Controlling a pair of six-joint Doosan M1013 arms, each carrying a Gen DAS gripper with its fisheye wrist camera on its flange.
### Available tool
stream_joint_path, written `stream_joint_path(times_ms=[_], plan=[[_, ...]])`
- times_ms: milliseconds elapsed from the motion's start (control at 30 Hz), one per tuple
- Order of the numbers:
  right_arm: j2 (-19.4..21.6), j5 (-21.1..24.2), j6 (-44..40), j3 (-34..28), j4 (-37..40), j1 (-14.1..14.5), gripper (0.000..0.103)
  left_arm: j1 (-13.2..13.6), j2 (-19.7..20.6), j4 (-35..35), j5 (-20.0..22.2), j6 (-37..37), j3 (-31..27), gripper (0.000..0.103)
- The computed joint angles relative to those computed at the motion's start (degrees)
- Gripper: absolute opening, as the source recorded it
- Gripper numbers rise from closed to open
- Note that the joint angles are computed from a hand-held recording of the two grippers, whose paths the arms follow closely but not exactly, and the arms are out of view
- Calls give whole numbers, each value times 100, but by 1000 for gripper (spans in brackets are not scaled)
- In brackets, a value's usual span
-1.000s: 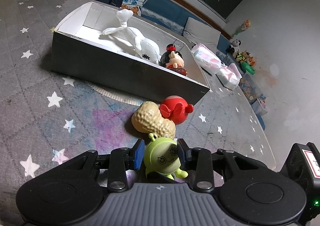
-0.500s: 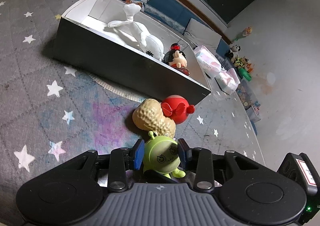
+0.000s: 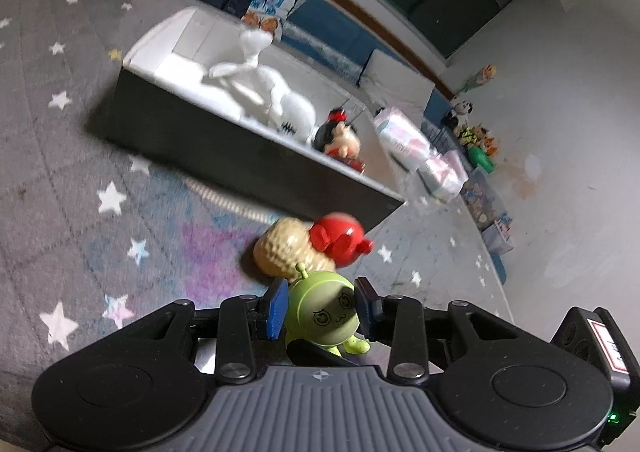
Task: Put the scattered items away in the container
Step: 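Carry the green figure with the right gripper into the box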
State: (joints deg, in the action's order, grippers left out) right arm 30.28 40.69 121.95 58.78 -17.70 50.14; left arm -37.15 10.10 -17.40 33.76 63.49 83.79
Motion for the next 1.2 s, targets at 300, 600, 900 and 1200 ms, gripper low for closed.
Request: stream_joint_path(times_ms=[300, 600, 900, 1200], plan=[[88, -136, -46, -363, -376, -66, 46, 39, 41, 293, -348, -46, -282, 39], [654, 230, -873, -1515, 65, -352, 46, 293, 463, 234, -461, 94, -915, 39], [1604, 1401, -1724, -3188, 1153, -698, 46, 559, 1059, 171, 158, -106, -1655, 39], [2752, 3030, -1920, -5333, 1808, -907, 46, 710, 1449, 71, 691, -245, -2068, 39]])
